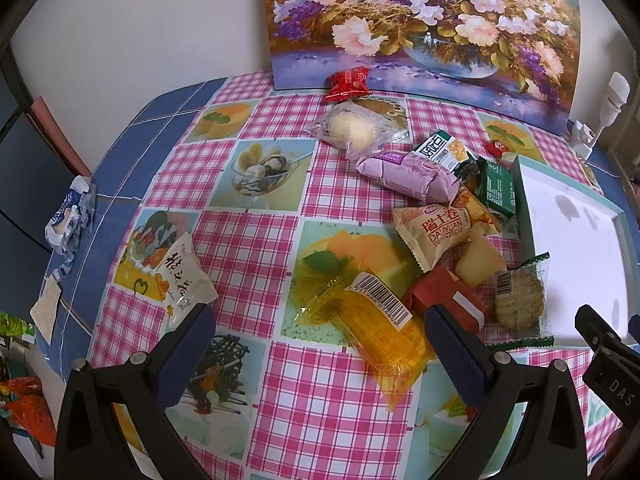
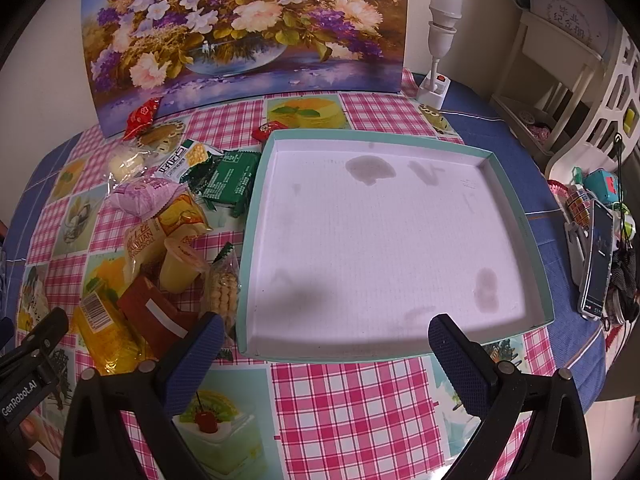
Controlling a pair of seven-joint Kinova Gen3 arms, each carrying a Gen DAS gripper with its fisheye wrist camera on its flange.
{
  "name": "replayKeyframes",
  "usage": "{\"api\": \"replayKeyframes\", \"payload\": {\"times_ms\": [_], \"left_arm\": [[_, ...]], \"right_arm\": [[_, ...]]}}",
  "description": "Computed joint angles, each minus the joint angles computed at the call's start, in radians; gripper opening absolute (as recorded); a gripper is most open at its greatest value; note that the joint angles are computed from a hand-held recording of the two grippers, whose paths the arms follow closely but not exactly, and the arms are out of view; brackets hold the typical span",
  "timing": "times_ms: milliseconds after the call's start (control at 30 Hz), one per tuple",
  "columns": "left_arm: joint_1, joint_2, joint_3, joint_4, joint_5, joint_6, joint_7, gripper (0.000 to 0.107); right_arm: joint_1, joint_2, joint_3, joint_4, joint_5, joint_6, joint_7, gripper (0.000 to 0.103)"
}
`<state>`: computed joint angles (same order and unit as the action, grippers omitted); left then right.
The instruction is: Organize snacks
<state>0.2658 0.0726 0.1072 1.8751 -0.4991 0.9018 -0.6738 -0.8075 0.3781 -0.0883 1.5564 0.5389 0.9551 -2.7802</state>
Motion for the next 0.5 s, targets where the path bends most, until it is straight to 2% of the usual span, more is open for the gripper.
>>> {"api": "replayKeyframes", "payload": {"times_ms": [333, 500], "left_arm": [[-0.005, -0.008, -0.001, 0.013, 0.005, -0.008, 0.003, 0.103], [-0.037, -0.027, -0.013, 0.027, 0.033, -0.023, -0.012, 0.103]], "right_arm": [[0.000, 0.000, 0.000, 0.001, 0.001, -0.001, -0.001, 0.103], [-0.012, 0.007, -0.002, -0.003, 0.020, -0.022, -0.001, 0.103]]}}
